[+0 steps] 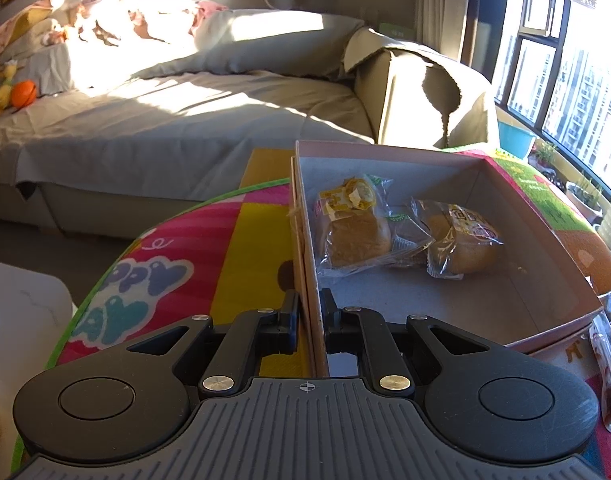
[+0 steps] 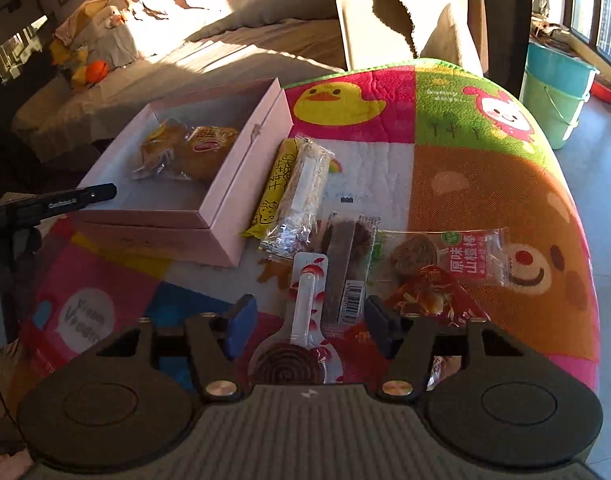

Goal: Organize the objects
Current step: 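Reach the right tool over the snacks toward the rice cracker stick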

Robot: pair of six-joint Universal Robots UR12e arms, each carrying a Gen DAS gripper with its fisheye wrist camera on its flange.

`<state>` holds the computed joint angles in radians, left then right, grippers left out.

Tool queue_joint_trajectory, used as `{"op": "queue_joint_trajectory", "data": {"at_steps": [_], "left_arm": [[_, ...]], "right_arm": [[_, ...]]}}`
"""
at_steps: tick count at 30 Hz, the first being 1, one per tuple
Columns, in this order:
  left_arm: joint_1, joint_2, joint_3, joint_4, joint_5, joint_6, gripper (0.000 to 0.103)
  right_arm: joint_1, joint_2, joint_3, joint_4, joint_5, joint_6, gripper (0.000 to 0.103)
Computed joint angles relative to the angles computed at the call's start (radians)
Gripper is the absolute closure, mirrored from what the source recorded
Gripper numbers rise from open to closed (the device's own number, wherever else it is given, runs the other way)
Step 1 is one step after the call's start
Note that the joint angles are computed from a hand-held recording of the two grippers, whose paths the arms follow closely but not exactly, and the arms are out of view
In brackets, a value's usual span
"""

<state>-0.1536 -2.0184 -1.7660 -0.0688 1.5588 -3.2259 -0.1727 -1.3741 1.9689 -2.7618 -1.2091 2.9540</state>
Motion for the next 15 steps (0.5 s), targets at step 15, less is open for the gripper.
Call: {"op": "queue_joint_trajectory", "data": {"at_steps": [15], "left_arm": [[0.0,-0.001,0.001,-0.001,0.002,0.0,0.09]], "right_arm": [[-0.057,0.008,0.058,-0.097,-0.061,0.285,0.042]]}}
